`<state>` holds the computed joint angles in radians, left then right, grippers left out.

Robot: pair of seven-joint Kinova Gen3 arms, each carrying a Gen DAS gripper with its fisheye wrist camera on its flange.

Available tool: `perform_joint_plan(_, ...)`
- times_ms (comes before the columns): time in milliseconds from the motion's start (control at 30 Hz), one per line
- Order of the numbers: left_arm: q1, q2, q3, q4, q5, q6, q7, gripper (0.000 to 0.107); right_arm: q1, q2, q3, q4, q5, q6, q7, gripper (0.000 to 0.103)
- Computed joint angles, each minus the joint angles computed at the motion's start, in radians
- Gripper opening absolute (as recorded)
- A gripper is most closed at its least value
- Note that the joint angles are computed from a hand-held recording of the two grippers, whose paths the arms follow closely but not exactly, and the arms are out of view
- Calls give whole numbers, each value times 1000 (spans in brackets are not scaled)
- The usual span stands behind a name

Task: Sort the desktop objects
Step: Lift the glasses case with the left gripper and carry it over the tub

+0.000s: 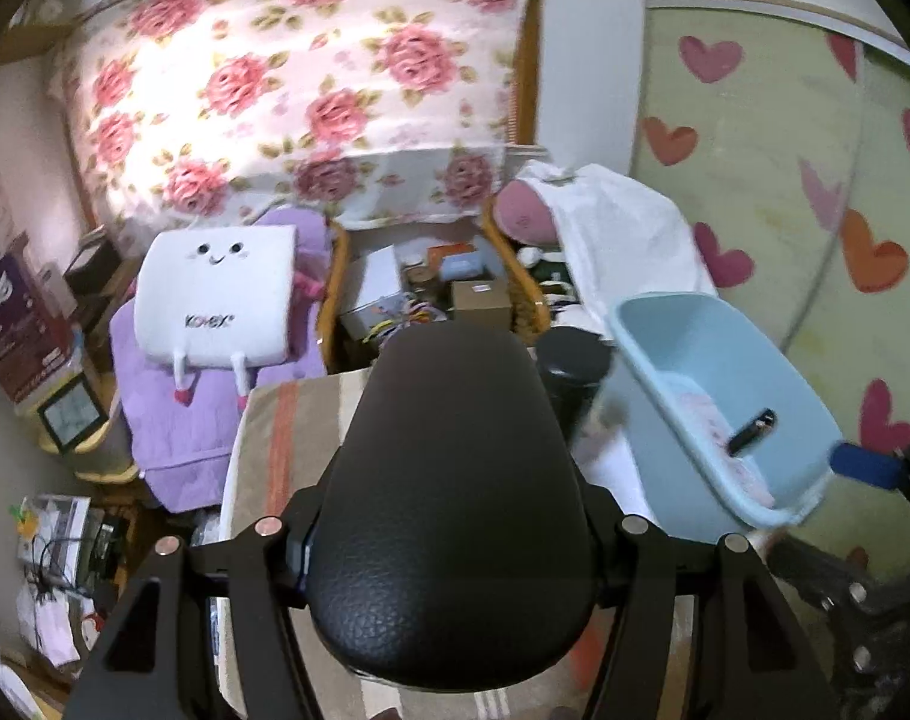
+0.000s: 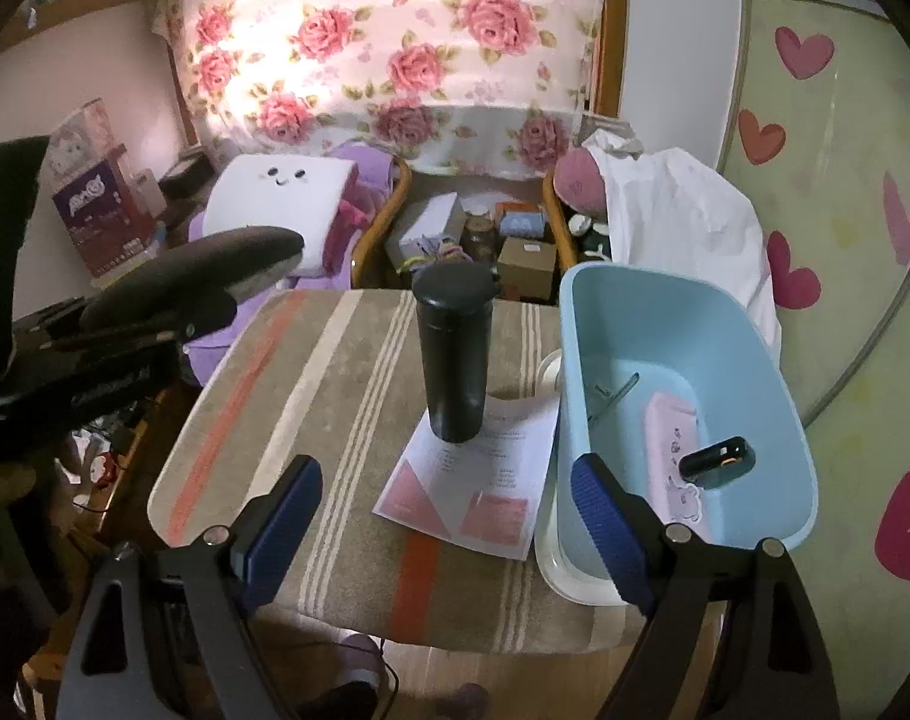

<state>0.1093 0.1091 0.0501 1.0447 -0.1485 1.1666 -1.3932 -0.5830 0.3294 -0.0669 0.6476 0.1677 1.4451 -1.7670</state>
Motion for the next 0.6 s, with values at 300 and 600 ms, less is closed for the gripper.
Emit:
perform_joint_plan(300,53,-2,40,-81,41,37,-58,66,112,-79,-22,105,-87,-111,75,88)
perform_joint_plan(600,119,51,69,-189,96,76,-134,66,216,-87,-5,121,-131,-137,95,88)
